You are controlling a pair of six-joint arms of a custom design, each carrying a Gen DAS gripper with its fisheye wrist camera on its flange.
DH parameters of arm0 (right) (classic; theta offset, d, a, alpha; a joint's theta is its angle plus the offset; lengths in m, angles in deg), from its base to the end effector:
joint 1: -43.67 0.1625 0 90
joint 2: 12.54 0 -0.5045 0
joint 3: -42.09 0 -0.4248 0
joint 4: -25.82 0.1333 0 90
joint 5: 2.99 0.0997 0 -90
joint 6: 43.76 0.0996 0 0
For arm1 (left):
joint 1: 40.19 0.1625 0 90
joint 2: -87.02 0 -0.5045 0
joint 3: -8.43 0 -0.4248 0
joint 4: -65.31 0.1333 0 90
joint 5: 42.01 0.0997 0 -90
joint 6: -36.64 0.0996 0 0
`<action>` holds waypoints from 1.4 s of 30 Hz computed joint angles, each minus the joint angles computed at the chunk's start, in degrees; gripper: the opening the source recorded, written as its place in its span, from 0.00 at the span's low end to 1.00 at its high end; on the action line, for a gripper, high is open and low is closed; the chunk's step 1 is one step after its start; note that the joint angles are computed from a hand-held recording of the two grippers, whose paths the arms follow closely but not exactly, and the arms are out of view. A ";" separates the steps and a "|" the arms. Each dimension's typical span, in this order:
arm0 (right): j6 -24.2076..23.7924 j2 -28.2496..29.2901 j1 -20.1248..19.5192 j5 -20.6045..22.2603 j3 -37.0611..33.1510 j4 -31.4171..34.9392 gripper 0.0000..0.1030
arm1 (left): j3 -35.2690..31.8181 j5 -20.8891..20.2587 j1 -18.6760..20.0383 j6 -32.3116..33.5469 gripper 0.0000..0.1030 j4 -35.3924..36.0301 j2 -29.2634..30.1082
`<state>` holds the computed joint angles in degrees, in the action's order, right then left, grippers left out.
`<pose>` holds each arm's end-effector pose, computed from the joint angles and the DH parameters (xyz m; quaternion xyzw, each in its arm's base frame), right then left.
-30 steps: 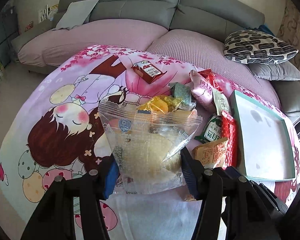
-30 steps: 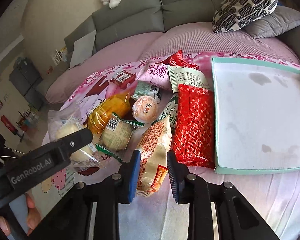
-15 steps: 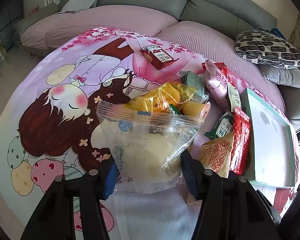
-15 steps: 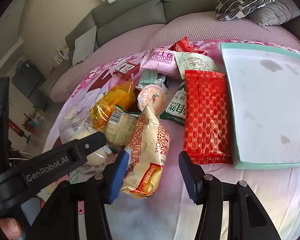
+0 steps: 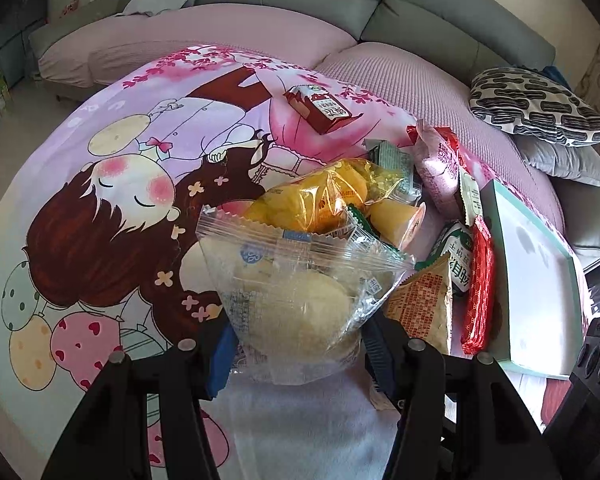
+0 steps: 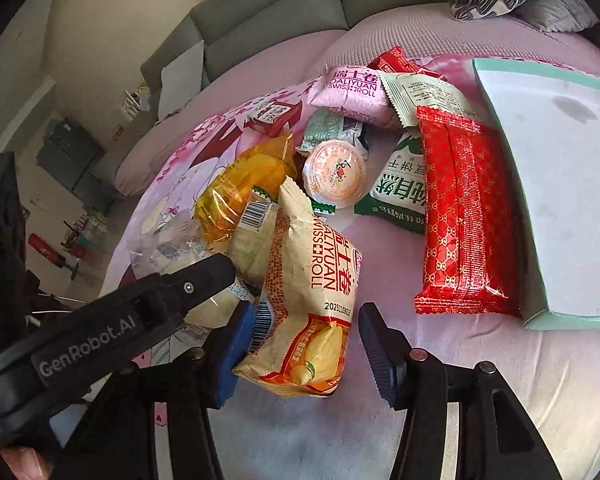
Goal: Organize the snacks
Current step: 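Carry both bags into the teal tray and open both tools to release them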
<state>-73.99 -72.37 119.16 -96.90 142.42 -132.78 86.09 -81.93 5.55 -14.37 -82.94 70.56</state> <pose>-0.0557 -0.7203 0.2821 0.1244 -0.9615 0.2118 0.1229 -0.3975 -0.7084 -0.1358 -0.0424 0.9048 -0.2969 0.3023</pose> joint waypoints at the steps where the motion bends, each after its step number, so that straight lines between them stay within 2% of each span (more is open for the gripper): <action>1: -0.01 0.07 0.03 0.01 -0.02 -0.02 0.55 | 0.06 0.01 0.00 0.11 0.57 -0.21 -0.01; 2: 0.01 0.09 0.00 0.29 -0.05 0.23 0.51 | 0.12 0.01 0.00 0.20 0.57 -0.35 -0.03; 6: -0.23 0.02 0.15 0.54 0.20 -0.33 0.48 | 0.37 0.23 -0.11 0.43 0.57 -0.73 -0.11; 12: 0.38 -0.54 0.21 0.54 0.56 -2.08 0.47 | 1.03 1.50 -0.66 0.36 0.56 -1.31 -0.59; 24: 1.48 -2.82 -0.42 4.49 1.19 -6.18 0.47 | -1.39 2.74 -2.04 4.90 0.56 -2.94 0.19; 27: 2.31 -3.78 -0.88 5.59 1.50 -8.41 0.47 | -3.56 2.20 -2.24 7.18 0.56 -3.37 1.31; 33: 5.36 -5.69 -2.71 5.17 1.68 -14.04 0.47 | -10.30 -0.20 -2.52 12.32 0.56 -3.45 4.76; 36: 6.60 -6.42 -3.61 2.96 0.91 -16.80 0.47 | -15.44 -2.31 -2.61 15.38 0.56 -2.45 7.40; 42: 10.52 -6.96 -6.05 0.44 -3.08 -17.72 0.47 | -28.16 -7.57 -2.74 21.23 0.56 2.36 13.82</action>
<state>-63.46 -79.33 113.11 -96.47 139.35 -150.50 57.93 -89.50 2.81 6.86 -80.57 84.37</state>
